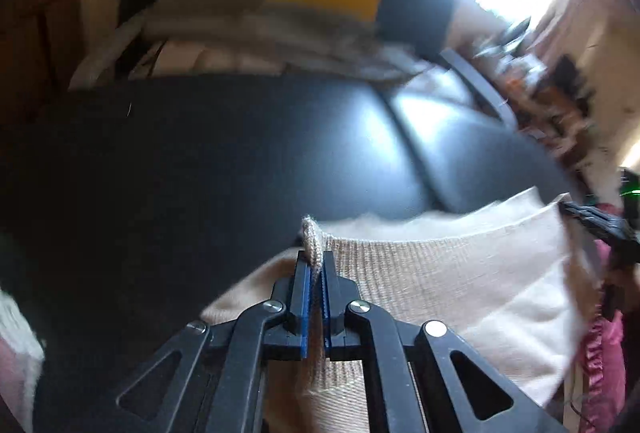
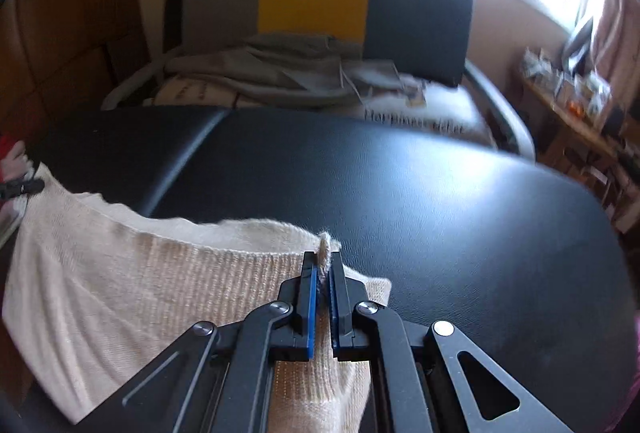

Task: Fold clothes

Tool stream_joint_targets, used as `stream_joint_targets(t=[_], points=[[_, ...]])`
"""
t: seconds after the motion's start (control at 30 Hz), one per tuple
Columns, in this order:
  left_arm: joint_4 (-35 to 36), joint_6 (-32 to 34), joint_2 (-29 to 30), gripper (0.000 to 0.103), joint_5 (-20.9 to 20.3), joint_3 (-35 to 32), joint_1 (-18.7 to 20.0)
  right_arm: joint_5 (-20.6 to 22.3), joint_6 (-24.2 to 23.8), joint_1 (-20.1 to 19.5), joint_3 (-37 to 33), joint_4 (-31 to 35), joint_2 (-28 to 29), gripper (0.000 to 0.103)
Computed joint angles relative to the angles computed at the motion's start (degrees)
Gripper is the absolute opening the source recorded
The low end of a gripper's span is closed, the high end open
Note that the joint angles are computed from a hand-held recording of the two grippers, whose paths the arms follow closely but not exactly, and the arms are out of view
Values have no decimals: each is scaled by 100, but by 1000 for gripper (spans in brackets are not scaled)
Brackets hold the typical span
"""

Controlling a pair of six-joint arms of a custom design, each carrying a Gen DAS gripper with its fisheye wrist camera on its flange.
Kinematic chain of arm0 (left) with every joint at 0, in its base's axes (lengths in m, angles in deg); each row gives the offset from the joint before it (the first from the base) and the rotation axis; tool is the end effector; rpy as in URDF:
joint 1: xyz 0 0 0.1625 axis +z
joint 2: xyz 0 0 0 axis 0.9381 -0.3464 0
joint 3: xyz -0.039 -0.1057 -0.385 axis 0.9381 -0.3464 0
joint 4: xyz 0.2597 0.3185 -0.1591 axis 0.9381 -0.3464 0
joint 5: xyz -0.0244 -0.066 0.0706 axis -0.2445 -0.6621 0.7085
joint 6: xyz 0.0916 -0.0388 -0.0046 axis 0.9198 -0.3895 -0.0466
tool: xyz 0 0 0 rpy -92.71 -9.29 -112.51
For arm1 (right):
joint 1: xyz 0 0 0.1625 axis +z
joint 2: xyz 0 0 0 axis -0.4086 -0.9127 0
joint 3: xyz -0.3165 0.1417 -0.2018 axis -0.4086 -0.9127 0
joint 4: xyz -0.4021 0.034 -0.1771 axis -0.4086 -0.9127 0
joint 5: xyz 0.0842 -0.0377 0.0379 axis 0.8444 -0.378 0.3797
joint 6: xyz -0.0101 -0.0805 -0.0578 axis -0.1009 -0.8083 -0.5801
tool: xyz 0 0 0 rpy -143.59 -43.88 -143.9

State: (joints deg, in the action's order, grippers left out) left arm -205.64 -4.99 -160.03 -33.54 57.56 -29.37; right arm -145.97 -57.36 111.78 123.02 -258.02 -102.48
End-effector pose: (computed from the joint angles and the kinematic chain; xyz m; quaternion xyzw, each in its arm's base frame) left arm -0.1342 -0.3930 0.1459 -0.0478 0.8937 -0.3291 0.3011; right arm 0.0813 -0.5568 0.2248 0.3661 -0.8698 0.1976 0.2653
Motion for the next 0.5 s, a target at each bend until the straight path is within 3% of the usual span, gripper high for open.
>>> stream_joint_targets(t=[0.07, 0.13, 0.2, 0.3, 0.4, 0.47, 0.5], points=[[890, -781, 161, 10, -16, -193, 93, -7, 111, -111, -78, 89, 156, 5], [1697, -1705, 93, 17, 249, -207, -217, 23, 138, -199, -79, 142, 231, 7], [2491, -2607, 46, 18, 449, -234, -514, 78, 141, -245, -34, 84, 222, 8], [2552, -3230, -32, 21, 675, -18, -1203, 438, -41, -242, 219, -173, -59, 9], [1811, -3211, 251, 23, 601, 213, -1712, 958, -157, -203, 486, 291, -590, 11], [1888, -3474, 603, 23, 478, 183, -1870, 1127, -158, -193, 598, 770, -850, 18], [1927, -3609, 660, 23, 352, 222, -1938, 1110, -193, -183, 682, 916, -944, 28]])
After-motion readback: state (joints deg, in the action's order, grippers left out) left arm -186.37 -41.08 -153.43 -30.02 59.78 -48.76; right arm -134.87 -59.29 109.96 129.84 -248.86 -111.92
